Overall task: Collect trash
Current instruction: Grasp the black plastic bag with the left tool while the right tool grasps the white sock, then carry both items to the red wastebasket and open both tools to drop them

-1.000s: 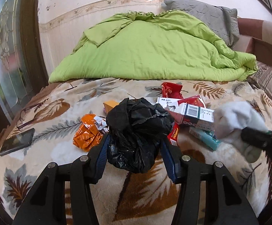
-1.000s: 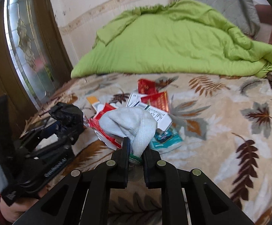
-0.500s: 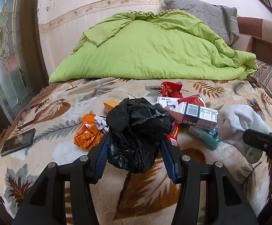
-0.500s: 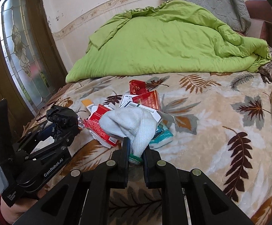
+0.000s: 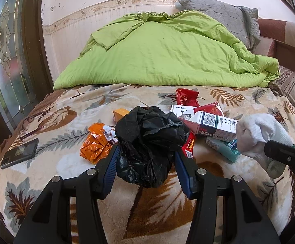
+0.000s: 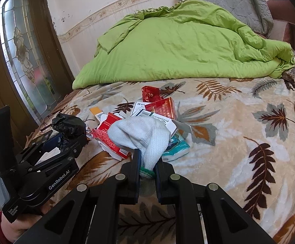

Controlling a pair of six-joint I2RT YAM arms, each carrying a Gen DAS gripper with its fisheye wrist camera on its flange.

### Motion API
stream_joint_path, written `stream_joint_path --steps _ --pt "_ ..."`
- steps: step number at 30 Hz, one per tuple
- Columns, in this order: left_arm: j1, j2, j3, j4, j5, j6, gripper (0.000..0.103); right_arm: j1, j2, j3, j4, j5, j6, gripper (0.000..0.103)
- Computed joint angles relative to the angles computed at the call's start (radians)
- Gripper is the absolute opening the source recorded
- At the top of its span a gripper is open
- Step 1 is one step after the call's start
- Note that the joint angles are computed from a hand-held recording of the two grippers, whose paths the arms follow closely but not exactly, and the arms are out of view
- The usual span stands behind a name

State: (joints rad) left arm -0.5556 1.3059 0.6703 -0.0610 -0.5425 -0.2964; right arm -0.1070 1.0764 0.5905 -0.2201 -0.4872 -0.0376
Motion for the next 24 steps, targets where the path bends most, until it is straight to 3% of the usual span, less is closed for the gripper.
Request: stream_joint_path --steps 24 --pt "0.004 -0.029 -0.025 0.013 -0.059 -0.008 0.052 -0.014 -0.022 -0.004 -0.002 -0.015 0.005 0.013"
